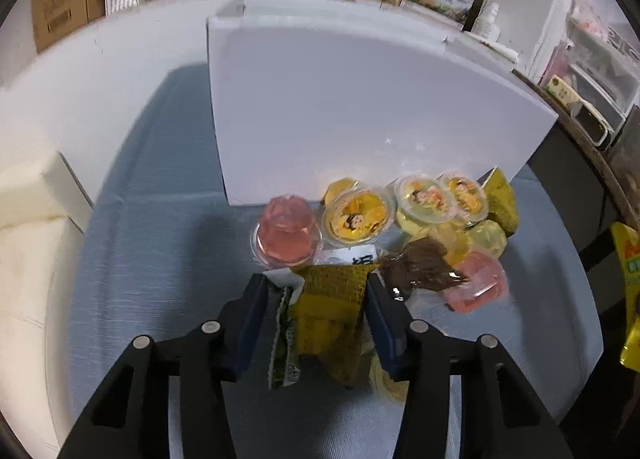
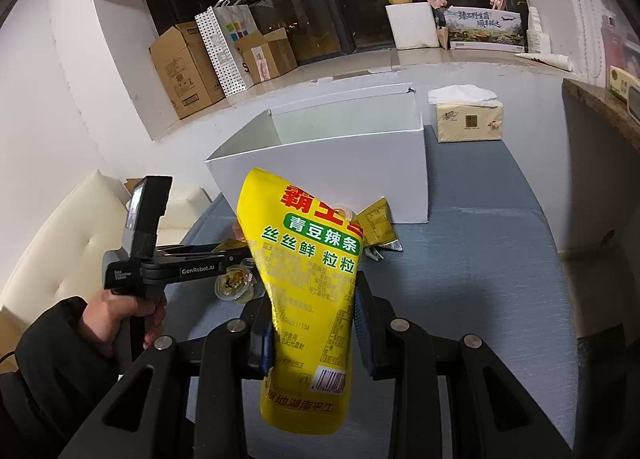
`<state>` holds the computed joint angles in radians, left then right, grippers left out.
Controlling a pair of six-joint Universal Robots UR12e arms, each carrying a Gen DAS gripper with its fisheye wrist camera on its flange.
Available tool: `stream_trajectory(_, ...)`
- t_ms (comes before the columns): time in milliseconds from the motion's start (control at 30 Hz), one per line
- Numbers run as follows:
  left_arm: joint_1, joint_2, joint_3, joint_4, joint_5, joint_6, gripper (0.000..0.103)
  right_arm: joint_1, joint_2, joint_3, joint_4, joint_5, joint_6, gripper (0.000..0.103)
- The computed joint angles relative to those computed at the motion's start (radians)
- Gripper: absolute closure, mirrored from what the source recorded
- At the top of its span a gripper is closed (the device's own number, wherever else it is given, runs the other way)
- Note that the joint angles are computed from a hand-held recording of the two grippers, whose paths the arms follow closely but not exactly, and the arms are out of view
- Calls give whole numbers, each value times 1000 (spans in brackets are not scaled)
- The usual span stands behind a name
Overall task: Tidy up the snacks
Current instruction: 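Place the yellow bag in the box with the right tool while the left tool drops a small packet there, then grasp the small yellow snack bag with the right tool while the left tool grasps a jelly cup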
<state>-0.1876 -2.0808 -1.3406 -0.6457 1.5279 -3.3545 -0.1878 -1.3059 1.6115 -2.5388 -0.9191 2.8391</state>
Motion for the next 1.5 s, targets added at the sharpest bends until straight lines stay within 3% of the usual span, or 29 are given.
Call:
stream_trajectory(233,-29,74,-74,178,33,34,50,4,8,-12,-10,11,2,68)
stream_trajectory(433,-27,75,-25,233,29,49,50,15,28,-55,-44,14,15,68)
stream_trajectory(567,-16,50,47,220,18,62,50,30,74,-144,-57,2,34,68)
stream_trajectory(700,-8,-18,172,175,18,71,50,46,144,-268,-26,6,73,68)
stream_trajectory(933,6,-155,398,26,35,77,50,94,298,-528,108,-112,71,68)
stream_trajectory(1000,8,-183,441,-4,36,73,50,97,331,-579,141,-109,76,68)
stream_trajectory(1067,7,-199,462,-18,45,81,42,101,362,-628,180,-118,81,68)
stream_trajectory(1100,6,-210,481,-36,52,78,37,103,368,-638,187,-126,81,63)
stream_trajectory(1133,6,-216,491,-51,59,73,15,104,377,-649,194,-136,89,59)
stream_trajectory(1167,6,-222,503,-76,60,66,0,105,385,-663,209,-140,100,43)
stream_trajectory(1200,6,-219,497,-72,55,63,0,103,390,-670,218,-136,110,17)
stream_trajectory(1233,6,-216,489,-63,54,64,0,100,390,-665,198,-130,136,8)
stream_trajectory(1300,2,-211,477,-54,76,72,0,96,388,-648,146,-133,174,5)
stream_trajectory(1500,3,-197,453,-54,72,54,0,86,376,-637,140,-138,218,5)
